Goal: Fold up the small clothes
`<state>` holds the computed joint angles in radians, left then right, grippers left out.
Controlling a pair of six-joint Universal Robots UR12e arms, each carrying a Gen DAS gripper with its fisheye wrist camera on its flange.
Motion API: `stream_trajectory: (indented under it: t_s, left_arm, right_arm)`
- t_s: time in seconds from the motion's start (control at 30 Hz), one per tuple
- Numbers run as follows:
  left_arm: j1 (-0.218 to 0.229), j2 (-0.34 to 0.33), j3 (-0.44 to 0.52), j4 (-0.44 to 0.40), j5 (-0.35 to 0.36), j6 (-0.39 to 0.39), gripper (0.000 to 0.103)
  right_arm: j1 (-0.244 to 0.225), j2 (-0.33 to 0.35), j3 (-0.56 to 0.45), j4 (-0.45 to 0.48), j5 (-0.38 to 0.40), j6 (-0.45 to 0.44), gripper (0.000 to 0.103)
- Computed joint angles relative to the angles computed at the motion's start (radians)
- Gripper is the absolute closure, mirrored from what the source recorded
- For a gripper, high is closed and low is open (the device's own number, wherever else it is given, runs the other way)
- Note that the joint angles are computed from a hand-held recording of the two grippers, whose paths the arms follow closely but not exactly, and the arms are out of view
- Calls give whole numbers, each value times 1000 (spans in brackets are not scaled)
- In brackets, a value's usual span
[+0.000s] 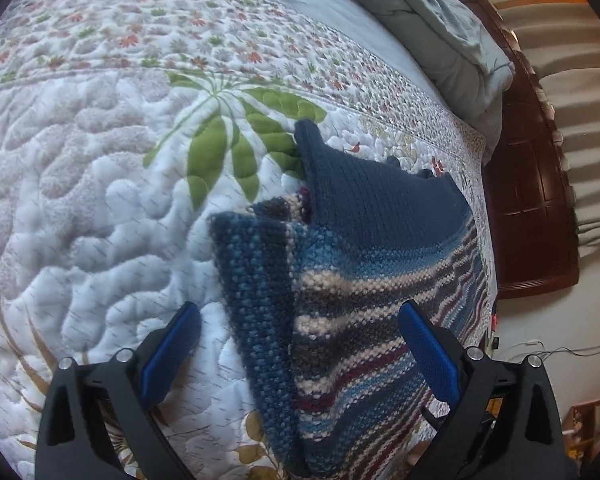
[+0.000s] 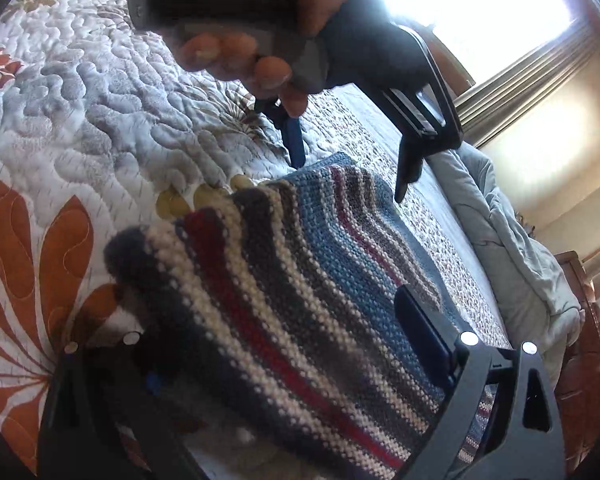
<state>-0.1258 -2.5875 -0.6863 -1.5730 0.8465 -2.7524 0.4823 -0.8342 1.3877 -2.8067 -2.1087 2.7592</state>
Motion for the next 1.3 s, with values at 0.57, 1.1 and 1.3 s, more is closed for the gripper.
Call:
stream_trajectory:
  t_s: [0.57, 1.1, 1.3]
  left_arm:
    - [-15, 21, -43, 130, 3, -35, 80]
    - [-82, 69, 68, 131, 151, -100, 81]
    - [-123, 67, 132, 111, 199, -109, 81]
  right_arm:
    - [-30, 8, -39, 64, 76, 86, 78]
    - [-66, -135, 67, -35, 135, 175, 84]
    - [-96, -199, 134, -84, 165, 222, 84]
